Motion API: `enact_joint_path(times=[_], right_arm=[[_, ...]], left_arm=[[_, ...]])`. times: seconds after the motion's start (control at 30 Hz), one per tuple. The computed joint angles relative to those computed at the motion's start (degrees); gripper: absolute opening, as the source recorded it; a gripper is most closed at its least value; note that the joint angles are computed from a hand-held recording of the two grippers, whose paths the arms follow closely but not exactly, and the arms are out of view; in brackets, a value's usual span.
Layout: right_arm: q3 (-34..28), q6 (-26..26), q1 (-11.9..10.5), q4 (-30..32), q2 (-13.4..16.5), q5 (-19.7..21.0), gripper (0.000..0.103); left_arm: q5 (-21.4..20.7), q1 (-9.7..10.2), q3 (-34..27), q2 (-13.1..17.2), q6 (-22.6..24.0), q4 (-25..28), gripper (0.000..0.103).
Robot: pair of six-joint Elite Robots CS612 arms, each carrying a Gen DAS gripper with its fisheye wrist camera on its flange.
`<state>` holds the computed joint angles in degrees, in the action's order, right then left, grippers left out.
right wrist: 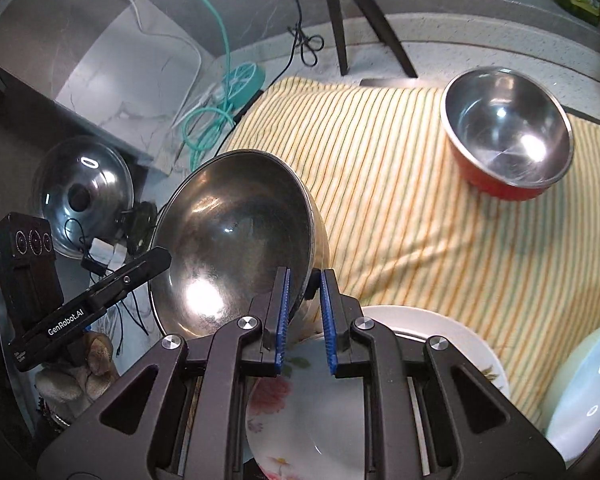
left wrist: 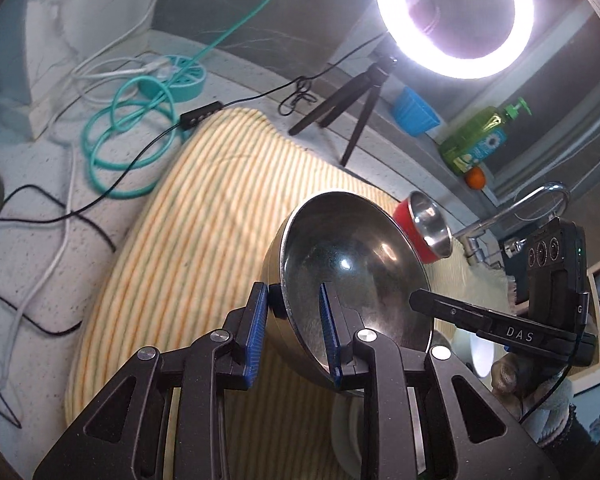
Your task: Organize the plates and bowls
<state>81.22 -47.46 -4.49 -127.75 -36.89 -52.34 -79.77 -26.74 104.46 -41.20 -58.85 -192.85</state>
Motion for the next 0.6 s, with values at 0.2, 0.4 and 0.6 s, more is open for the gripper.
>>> enact_joint_path(times=[0.2,0.4,0.6], right_arm=[[0.6,-1.13,1.08,0.16,0.23,-1.4,0.015],[1.44,-3.05,1.98,0.82,-0.14,-2.28,0.015],[1.72,-4.53,2.57,1.41,-0.18,-3.6,0.015]], left_arm=[[0.81,-0.31,2.25,-0.26,-2.37,-0.89,0.023],[0.61,-0.57,4.47,-0.56,-5.33,-2.06,0.023],[0.43,-0.7,5.59,-0.67,-6.55,-2.26,0.023]])
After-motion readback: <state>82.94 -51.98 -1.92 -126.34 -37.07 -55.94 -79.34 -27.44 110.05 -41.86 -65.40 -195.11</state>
